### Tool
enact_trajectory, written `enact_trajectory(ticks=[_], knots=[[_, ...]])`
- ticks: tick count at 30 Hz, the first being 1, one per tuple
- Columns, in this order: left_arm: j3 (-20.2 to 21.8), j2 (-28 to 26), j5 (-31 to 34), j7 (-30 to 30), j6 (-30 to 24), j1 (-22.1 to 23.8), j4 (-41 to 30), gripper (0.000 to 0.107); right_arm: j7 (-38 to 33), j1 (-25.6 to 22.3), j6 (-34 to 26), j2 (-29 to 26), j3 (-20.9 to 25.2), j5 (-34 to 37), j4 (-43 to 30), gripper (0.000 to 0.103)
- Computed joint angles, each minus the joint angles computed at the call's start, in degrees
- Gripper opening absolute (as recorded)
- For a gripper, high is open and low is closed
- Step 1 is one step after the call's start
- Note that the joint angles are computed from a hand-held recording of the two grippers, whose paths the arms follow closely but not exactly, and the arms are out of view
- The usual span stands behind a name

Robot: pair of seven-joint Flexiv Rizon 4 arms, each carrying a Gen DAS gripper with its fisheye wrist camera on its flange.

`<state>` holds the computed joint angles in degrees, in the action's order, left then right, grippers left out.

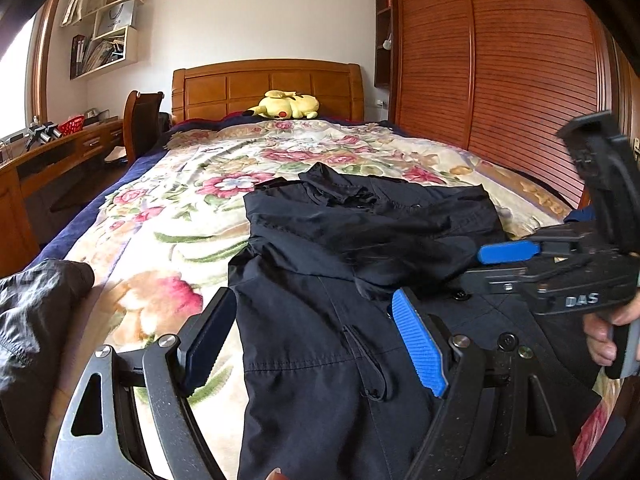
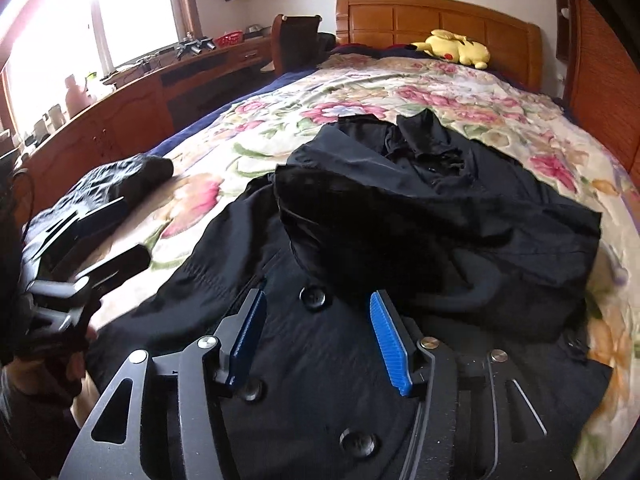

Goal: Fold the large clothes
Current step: 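Lower the sleeve onto the coat and open the right gripper, then reach the left gripper to the other coat sleeve and grasp it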

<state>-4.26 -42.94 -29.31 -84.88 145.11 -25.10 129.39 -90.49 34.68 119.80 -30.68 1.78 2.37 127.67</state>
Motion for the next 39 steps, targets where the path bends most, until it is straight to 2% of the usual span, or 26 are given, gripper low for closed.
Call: enact_trajectory(ticks=[4,8,12,16,20,25,30,34,39], knots=[[-0.03,-0.21,-0.28,0.36,-0.54,-0.22,-0.53,0.081,-4.64,7.67,3.61,-0.68,-6.17,8.37,0.76,0.058],[-0.13,-0.75,-0.55,1.05,-1.57,-0.61,-2.01,0.081,-7.64,13.98,3.78,-3.55,-12.38,18.04,-1.34,0.058],[0.02,-1.46,-1.94,2.81,-2.94,-1.86,-3.89,0.081,-9.07,18.02,3.44,-7.33,-17.43,24.44,-3.58,0.058],[0.11,-2.14,-3.75,4.83,-4.50,-3.25,-6.13,0.081,-8.74,18.97,2.84,-10.24,-19.96,26.88,-5.01,0.058],[-0.28,-2.82,-4.16,5.76,-6.11,-3.42,-8.58,0.081,-6.88,17.64,2.33,-11.15,-19.79,26.88,-5.60,0.058],[0.24,-3.63,-6.45,8.35,-8.03,-4.80,-11.56,0.081,-4.42,15.07,3.98,-11.89,-17.42,25.33,-5.94,0.058],[1.63,-4.51,-10.94,12.08,-10.75,-6.47,-14.43,0.081,-1.45,6.80,6.34,-12.99,-10.66,19.84,-6.33,0.058],[1.25,-5.08,-12.94,12.29,-12.66,-5.55,-15.77,0.081,0.15,4.18,6.95,-13.00,-9.07,17.88,-6.25,0.058],[2.23,-6.16,-15.97,15.26,-15.86,-6.47,-18.73,0.081,1.06,1.69,9.42,-13.62,-7.22,16.06,-5.65,0.058]])
